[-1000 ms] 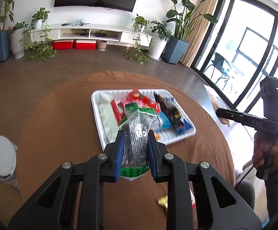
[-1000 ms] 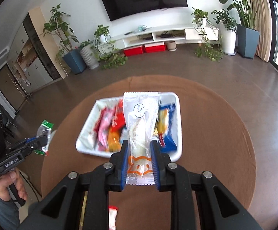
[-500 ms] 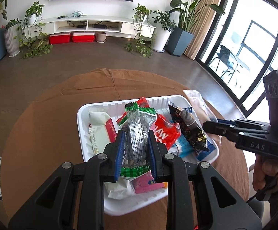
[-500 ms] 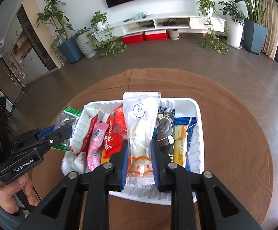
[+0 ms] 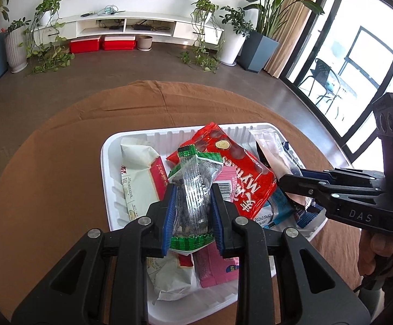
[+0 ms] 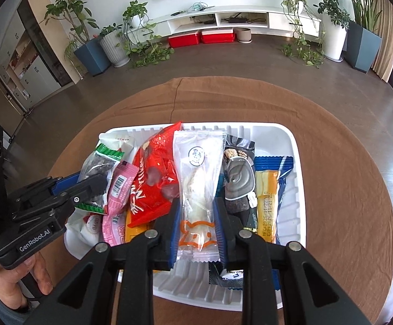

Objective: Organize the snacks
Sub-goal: 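Open both grippers to drop the nut bag and white-orange bar into the tray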

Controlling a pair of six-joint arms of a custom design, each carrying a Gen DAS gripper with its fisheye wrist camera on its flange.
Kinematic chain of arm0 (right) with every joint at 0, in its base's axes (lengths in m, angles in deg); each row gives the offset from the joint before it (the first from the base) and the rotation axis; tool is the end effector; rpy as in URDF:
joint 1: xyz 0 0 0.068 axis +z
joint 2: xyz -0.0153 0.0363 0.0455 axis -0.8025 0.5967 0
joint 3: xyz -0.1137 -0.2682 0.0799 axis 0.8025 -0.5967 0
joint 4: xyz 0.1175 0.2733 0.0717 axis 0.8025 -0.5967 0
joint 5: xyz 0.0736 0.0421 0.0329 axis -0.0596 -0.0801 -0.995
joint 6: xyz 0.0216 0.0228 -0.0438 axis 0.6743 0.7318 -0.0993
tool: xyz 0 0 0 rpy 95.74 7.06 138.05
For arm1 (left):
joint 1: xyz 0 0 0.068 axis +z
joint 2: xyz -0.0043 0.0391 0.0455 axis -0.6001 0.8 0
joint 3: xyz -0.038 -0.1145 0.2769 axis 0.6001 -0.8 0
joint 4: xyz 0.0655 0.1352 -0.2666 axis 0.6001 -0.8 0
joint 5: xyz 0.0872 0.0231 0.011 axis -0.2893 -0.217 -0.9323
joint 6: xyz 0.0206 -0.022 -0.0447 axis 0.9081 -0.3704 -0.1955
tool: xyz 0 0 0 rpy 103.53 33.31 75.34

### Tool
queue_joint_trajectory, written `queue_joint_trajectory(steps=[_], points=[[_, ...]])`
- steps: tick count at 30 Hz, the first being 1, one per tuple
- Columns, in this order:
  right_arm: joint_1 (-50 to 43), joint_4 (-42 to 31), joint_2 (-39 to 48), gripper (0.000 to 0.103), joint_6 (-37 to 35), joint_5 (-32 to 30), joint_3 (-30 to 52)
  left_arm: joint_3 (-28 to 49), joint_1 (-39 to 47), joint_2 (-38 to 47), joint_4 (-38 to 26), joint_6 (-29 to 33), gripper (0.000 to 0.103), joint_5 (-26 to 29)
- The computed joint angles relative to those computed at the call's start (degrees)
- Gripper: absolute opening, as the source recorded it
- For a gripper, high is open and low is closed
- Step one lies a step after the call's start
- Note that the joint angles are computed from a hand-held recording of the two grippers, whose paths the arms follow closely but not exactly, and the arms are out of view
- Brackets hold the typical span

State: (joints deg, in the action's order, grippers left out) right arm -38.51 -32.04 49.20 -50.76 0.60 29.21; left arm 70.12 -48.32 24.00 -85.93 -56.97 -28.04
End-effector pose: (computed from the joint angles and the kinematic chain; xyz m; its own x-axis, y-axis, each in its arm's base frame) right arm 0.2431 0.0602 0.2559 -0.7934 0.3454 -0.5012 0.2778 0.9381 0.2069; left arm 0.3668 -0.0919 0.2264 -0.7009 0.4029 -0.5886 0.6386 0.7220 -0.2662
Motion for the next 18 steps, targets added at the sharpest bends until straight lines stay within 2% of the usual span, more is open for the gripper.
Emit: queue_joint_trajectory(steps=[5, 8, 10, 12, 18], points=[[-0.05, 0.23, 0.65, 0.029, -0.02, 0.05, 0.16, -0.58, -0.15, 0.03, 0.76, -0.04, 0.028, -0.85], [-0.25, 0.25, 0.73, 0.031, -0.67, -0.05, 0.03, -1.24, 0.0, -0.98, 0.65, 0.03, 0.034, -1.12], [-0.28, 0.29, 0.7, 0.033, -0.94, -0.13, -0.05, -1.47, -0.09, -1.46, 0.76, -0.08, 0.048, -1.19], [0.06, 0.38, 0.57, 0.036, -0.8, 0.16, -0.22, -2.02, -0.34, -2.33, 0.73, 0.21, 0.054, -1.46], [0.78, 0.83, 0.35, 0.044, -0.32, 1.04, -0.49, -3.04, -0.1, -4.83, 0.42, 0.9, 0.055, -1.53]])
